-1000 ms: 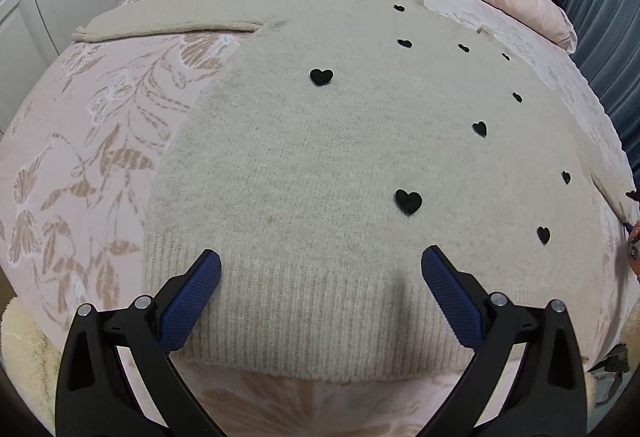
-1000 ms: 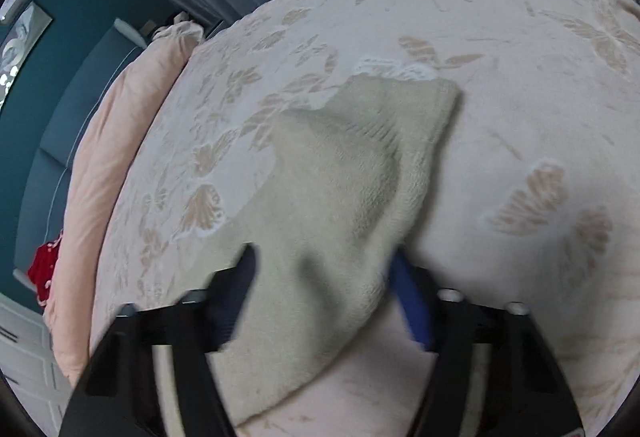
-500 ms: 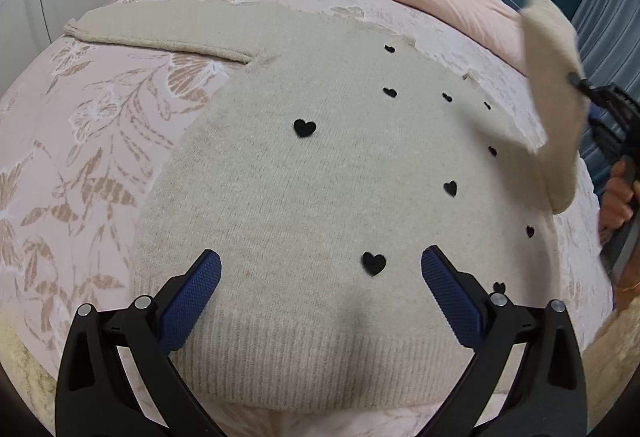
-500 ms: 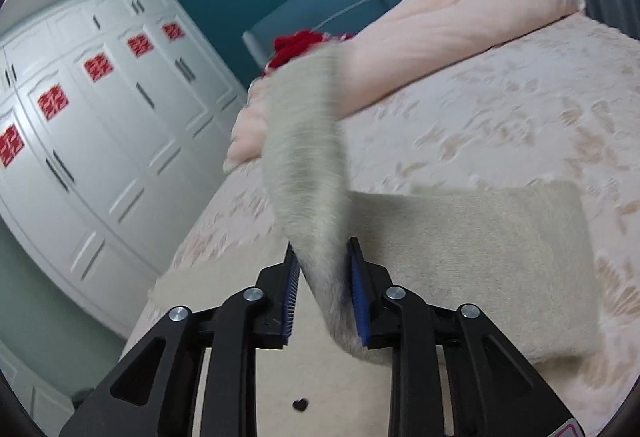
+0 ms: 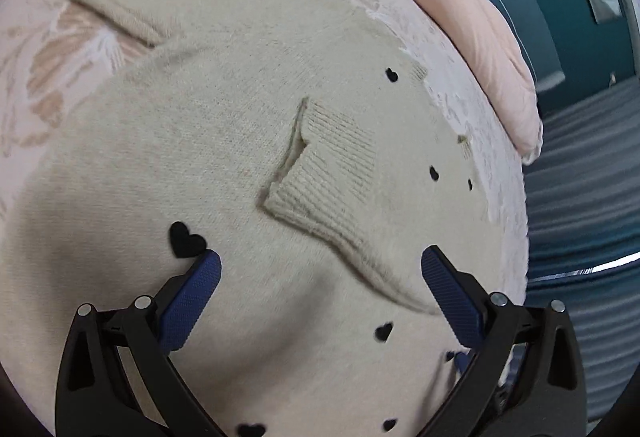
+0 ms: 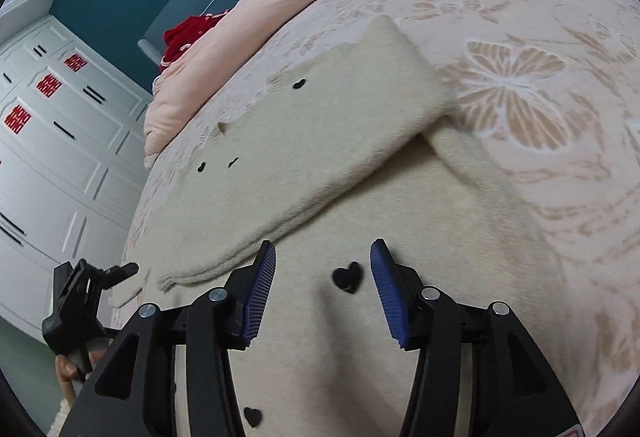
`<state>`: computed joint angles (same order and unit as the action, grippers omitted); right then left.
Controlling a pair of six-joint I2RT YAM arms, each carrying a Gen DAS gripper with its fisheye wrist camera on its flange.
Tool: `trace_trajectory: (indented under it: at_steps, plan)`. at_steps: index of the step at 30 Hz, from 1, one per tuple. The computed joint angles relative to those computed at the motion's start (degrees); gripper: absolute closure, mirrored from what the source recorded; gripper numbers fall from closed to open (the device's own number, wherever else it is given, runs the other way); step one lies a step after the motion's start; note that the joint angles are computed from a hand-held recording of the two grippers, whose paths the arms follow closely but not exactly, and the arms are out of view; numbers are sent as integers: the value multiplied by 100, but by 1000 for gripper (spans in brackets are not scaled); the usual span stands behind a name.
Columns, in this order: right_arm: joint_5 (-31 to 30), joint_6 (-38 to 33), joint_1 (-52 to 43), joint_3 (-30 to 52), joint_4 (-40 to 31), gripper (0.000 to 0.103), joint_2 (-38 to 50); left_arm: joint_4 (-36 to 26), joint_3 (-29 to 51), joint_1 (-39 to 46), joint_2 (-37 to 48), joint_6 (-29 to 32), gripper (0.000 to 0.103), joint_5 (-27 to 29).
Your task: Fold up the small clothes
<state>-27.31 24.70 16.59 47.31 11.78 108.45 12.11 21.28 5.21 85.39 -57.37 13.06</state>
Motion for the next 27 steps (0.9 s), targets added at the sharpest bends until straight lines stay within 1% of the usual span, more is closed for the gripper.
trace_trajectory:
  at_steps: [1,2,3,4,5,6,7,9,10,11,15,16,18,20,21,22,23,24,26,27]
  plan:
    - [-9,4,-56,-48,55,49,10,308,29,47,225,-200,6,40]
    - [-39,18,-92,-85,135,46,52,457,100,59,387,-322,7,22]
    - [-59,26,-117,-99,195,45,104,504,212,52,521,-392,16,-8]
    - [-39,19,-109,-111,265,45,152,545,330,31,627,-369,39,-64]
    - [26,-29,-79,-131,331,45,186,602,442,19,732,-254,55,-42]
    - [111,-81,-36,-111,329,44,187,774,519,61,849,-89,89,128]
    - [176,-123,11,-58,307,43,189,708,664,63,870,45,95,199]
    - [131,-75,2,77,328,40,259,516,883,-70,627,342,96,-178]
    - [48,26,-42,185,349,40,324,333,1044,-165,427,624,97,-433]
    - [-52,152,-110,320,377,40,414,171,1201,-174,224,878,97,-563]
    - [-449,739,-359,930,583,39,891,-140,1790,-13,-385,1530,97,-692]
    - [-589,885,-413,1123,590,39,1063,-199,1925,45,-405,1686,96,-793]
    - [-857,1298,-500,1422,732,39,1416,-268,1994,263,-325,2005,96,-738]
    - [-999,1827,-551,1618,1009,39,1741,-342,2064,454,186,2139,96,-569]
    - [-971,1974,-558,1684,1102,49,1838,-360,2084,455,485,2159,96,-665]
    - [-887,1961,-552,1776,994,60,1861,-300,2002,476,681,2256,96,-726]
    - [-865,1895,-562,1875,850,93,1866,-214,1896,492,845,2362,96,-769]
    - [-968,1970,-618,1855,991,101,1861,-65,1783,503,941,2396,96,-796]
    - [-719,2288,-752,1343,1822,101,1571,238,1542,567,946,2388,96,-828]
    - [-596,2186,-817,1265,1797,101,1480,355,1482,654,1026,2350,96,-754]
